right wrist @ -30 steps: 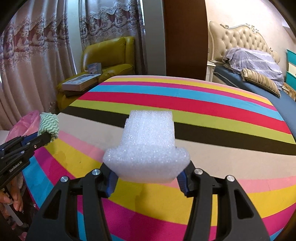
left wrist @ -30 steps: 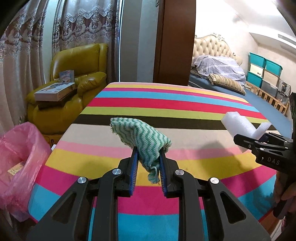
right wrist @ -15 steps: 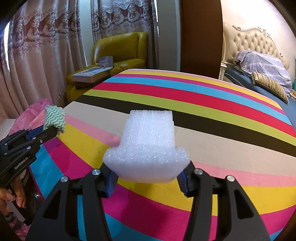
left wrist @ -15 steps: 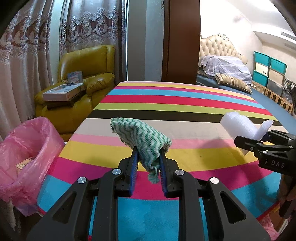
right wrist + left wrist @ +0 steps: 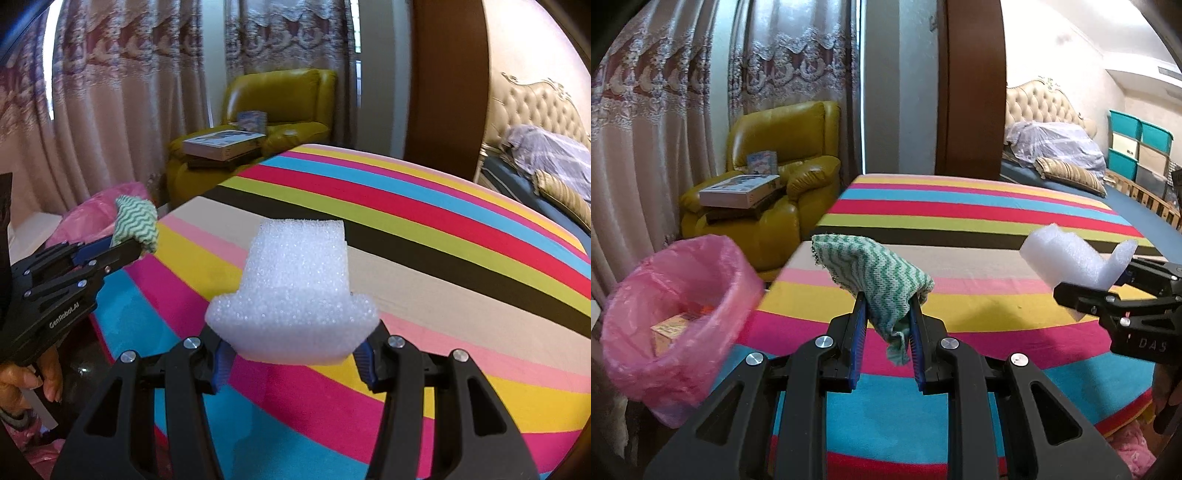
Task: Collect trash
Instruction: 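Carry the green cloth and white foam over the pink bin and open both tools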
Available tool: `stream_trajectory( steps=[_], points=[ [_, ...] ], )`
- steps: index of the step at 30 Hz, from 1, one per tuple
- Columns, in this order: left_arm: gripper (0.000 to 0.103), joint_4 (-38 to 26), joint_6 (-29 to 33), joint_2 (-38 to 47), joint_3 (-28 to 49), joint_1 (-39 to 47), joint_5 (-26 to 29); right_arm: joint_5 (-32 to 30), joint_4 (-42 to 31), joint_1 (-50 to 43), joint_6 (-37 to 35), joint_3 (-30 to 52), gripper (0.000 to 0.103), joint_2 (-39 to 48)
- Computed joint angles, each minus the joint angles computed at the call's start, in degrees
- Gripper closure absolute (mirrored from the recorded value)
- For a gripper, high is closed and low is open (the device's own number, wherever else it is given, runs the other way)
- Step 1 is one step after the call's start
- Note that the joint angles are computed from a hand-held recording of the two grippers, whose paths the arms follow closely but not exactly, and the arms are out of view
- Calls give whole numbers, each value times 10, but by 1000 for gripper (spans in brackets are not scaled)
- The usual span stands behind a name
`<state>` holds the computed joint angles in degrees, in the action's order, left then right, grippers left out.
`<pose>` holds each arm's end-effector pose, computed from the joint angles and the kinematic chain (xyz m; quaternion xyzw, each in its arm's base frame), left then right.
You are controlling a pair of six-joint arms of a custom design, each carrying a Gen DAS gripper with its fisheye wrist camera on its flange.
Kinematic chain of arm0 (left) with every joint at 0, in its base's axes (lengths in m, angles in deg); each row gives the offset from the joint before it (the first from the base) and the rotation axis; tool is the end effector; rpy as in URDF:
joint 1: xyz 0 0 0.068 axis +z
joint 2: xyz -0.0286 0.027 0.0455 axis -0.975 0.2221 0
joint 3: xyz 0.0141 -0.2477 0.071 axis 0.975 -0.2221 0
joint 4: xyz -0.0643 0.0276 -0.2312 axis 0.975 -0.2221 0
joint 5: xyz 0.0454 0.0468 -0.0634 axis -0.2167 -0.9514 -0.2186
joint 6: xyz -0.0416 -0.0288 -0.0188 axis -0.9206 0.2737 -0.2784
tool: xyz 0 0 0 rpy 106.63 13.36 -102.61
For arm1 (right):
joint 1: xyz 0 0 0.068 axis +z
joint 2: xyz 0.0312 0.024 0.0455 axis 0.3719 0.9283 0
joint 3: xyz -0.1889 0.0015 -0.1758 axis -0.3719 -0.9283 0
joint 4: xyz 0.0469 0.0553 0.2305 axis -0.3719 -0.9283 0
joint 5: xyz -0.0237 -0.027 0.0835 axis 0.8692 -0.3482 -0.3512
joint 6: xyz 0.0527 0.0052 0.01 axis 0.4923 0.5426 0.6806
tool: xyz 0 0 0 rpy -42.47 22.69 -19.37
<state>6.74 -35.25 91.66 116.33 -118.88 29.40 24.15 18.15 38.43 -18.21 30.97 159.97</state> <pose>0.2219 -0.1645 0.0732 -0.0976 0.8654 0.0524 0.4887 0.3517 0.1170 0.1049 -0.3114 0.8458 0.1576 0.4036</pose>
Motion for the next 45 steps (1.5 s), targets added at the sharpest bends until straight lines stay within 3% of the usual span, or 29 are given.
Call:
stream_trajectory(
  steps=[12,22,26,32,40,45],
  points=[
    [83,-29,-18,-179,-154,24,-80,-4,-38,117,-14,36,51,-23],
    [83,-160,-2,-454,-271,102,-83,-15,-101,189,-10,147,51,9],
    [83,-202,60,-572,-293,182,-24,-20,-139,214,-4,214,51,37],
    [83,-209,153,-652,-307,331,95,-21,-194,249,10,329,51,98],
    [83,-123,233,-570,-301,513,261,-3,-268,296,-1,481,51,188],
    [83,-59,244,-501,-309,538,287,0,-318,312,0,574,50,243]
  ],
)
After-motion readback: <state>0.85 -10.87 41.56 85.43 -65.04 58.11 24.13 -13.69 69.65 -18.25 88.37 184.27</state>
